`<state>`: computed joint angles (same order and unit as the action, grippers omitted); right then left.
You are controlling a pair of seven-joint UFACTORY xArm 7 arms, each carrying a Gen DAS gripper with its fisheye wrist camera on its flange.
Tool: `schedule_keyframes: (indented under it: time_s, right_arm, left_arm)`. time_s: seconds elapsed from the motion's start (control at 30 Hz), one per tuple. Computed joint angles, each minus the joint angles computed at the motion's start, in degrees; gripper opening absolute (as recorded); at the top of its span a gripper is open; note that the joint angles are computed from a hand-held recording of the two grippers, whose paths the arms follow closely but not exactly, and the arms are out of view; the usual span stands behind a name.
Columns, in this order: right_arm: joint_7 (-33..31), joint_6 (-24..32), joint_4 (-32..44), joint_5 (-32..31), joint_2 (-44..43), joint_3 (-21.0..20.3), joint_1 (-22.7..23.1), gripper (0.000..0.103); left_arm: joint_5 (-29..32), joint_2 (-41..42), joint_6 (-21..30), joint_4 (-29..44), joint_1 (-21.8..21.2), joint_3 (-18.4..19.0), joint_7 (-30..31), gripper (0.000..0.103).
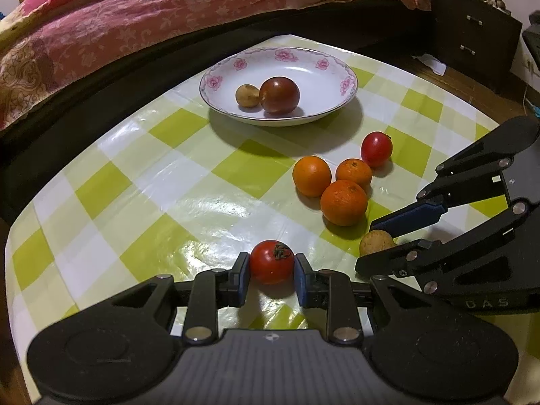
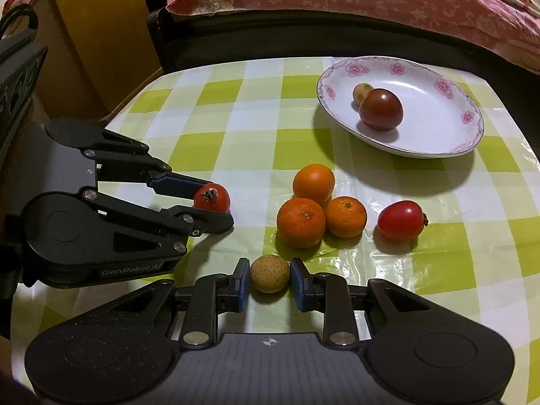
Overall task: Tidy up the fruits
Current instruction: 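Grasp the small tan ball fruit with the right gripper while the left gripper holds the cherry tomato, then carry the cherry tomato and tan ball fruit over the white plate with both grippers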
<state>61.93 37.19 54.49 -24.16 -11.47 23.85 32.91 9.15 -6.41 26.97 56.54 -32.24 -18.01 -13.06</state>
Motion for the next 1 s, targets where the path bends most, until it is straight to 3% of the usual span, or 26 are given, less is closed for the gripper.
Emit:
schedule_keyframes:
  time_s: [0.6, 1.0]
  right_arm:
    - [-1.93, 1.61, 0.33, 1.25, -0.24, -0.04, 0.16, 0.023]
    - [-2.29, 3.11, -0.12, 1.96, -1.45, 0.15, 0.10, 0.022]
  left_arm:
    - [2.02, -0.08, 1.02, 0.36, 0.03, -0.43, -2.78, 0.035]
    - [1.06, 0.56, 1.27, 1.16, -0.79, -0.47, -1.31, 0.035]
